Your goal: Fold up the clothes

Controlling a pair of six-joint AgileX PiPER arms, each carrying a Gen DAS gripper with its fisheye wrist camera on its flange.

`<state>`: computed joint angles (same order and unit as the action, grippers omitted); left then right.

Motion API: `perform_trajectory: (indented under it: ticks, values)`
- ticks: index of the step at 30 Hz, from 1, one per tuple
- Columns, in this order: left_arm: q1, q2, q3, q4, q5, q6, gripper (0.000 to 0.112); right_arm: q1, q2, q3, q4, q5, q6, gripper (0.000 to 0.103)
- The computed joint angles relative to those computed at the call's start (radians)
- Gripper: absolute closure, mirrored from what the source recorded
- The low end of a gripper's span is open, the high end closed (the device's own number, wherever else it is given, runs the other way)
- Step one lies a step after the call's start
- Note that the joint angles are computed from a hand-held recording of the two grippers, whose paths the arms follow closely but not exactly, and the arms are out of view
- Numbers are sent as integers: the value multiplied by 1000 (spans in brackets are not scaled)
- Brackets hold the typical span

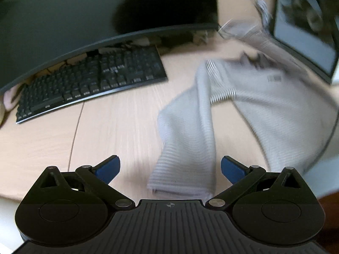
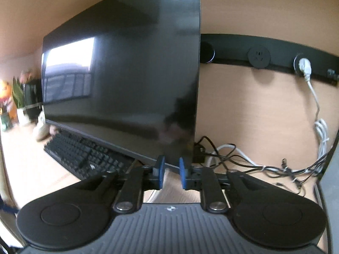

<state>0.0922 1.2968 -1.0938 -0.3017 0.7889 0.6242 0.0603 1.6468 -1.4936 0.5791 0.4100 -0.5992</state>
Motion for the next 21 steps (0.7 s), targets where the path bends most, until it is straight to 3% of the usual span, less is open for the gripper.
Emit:
perform_trajectory:
  ticks: [4,7,9,11,13,16,18,19,20,21]
  values:
    - [-4,-30,59,59,2,48,9,-8,-50,64,57,-16,-56,57]
    - [25,-35,62,33,40,41,9,-21,-110,153,79,-23,-100,54]
    - [87,-18,30,-71,124,54,9,-27,-140,207,71,-29,-108,52]
    - [196,32,-25,-245,267,32,11,-34,-175,267,65,-23,-119,50]
    - [233,67,-46,-320,318,-43,16,-30,-199,319,61,-25,-132,49]
    - [223,99,-57,-351,311,-158,39,-30,-240,399,105,-23,-180,48]
    - [177,119,-66,-336,271,-230,67,-30,-264,441,141,-16,-199,48]
    - [150,127,-85,-321,254,-257,89,-30,-280,462,155,-13,-217,48]
    - [125,134,-107,-308,237,-279,103,-33,-301,486,174,-12,-247,47]
    - [102,138,-140,-303,221,-289,105,-36,-321,510,191,-9,-276,45]
